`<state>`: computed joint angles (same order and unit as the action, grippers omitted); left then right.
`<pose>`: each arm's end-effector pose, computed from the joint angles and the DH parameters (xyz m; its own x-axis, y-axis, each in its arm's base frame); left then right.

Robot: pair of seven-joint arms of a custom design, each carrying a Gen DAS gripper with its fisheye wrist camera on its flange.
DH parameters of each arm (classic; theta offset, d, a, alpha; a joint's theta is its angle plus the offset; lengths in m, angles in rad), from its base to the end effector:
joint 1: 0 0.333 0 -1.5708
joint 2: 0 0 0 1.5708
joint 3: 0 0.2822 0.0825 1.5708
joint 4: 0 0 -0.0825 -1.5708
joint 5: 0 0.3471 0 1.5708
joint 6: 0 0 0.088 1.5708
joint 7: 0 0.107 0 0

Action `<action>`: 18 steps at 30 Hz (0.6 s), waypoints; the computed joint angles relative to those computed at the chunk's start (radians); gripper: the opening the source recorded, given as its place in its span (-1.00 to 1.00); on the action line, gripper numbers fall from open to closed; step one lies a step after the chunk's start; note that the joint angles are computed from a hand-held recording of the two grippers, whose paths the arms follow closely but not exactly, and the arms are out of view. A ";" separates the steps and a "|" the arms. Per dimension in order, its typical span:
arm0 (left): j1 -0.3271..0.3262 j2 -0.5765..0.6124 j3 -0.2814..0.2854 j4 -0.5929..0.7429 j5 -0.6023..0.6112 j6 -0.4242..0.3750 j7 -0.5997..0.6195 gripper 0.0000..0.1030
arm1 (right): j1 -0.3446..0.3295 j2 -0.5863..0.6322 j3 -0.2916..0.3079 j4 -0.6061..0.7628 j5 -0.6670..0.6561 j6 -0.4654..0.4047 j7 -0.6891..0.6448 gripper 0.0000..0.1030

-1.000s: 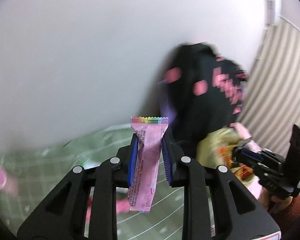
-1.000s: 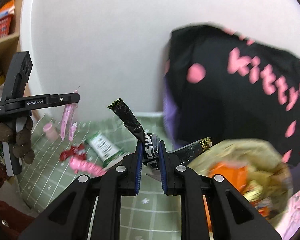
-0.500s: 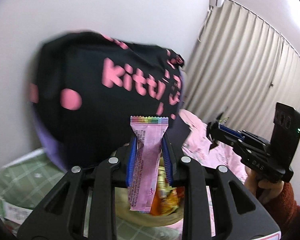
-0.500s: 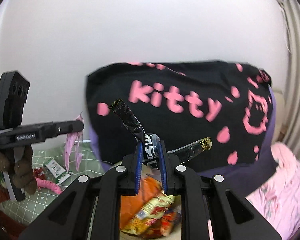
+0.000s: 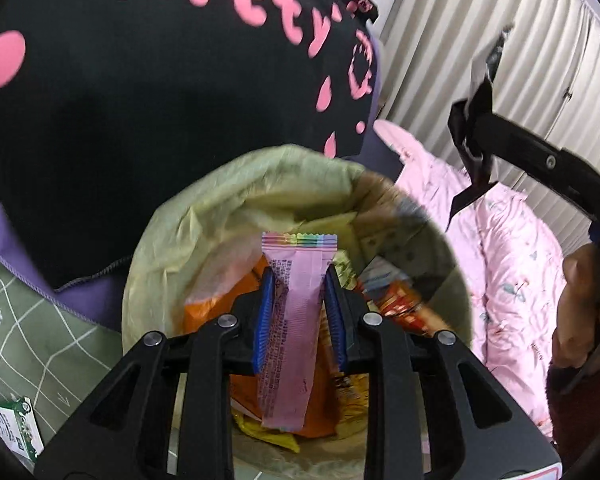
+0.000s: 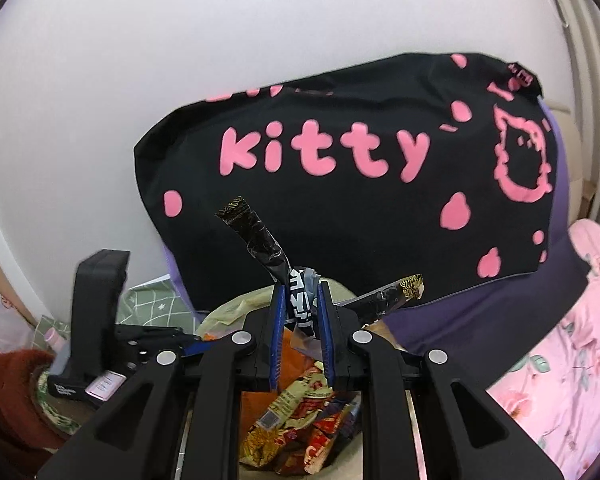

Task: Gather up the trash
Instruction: 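Carry the pink wrapper and black wrapper over the yellow trash bag with both tools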

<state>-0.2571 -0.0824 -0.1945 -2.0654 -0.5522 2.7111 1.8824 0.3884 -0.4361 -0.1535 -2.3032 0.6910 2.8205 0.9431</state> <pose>0.4974 -0.2238 0.5309 -0.4294 -0.8598 0.2762 -0.7314 0.1518 -0.6648 0.4459 0.0631 0.5955 0.3854 -0.9007 -0.2004 -0.5364 -0.0420 -0.8429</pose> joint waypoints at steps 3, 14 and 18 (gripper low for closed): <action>0.004 0.007 0.000 -0.004 0.007 0.002 -0.011 -0.55 | 0.010 0.032 -0.011 0.018 0.018 -0.033 -0.017 -0.69; -0.017 -0.049 0.036 -0.049 -0.265 0.013 0.158 -0.55 | -0.075 0.118 0.045 0.049 0.072 -0.139 0.025 -0.69; -0.023 -0.062 0.047 -0.053 -0.323 -0.008 0.206 -0.54 | -0.094 0.116 0.067 0.043 0.049 -0.123 0.048 -0.68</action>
<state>-0.2798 -0.1442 -0.1474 -2.1181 -0.8756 2.7032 2.0882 0.2944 -0.3206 -0.0864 -2.2597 0.7396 2.6975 0.9908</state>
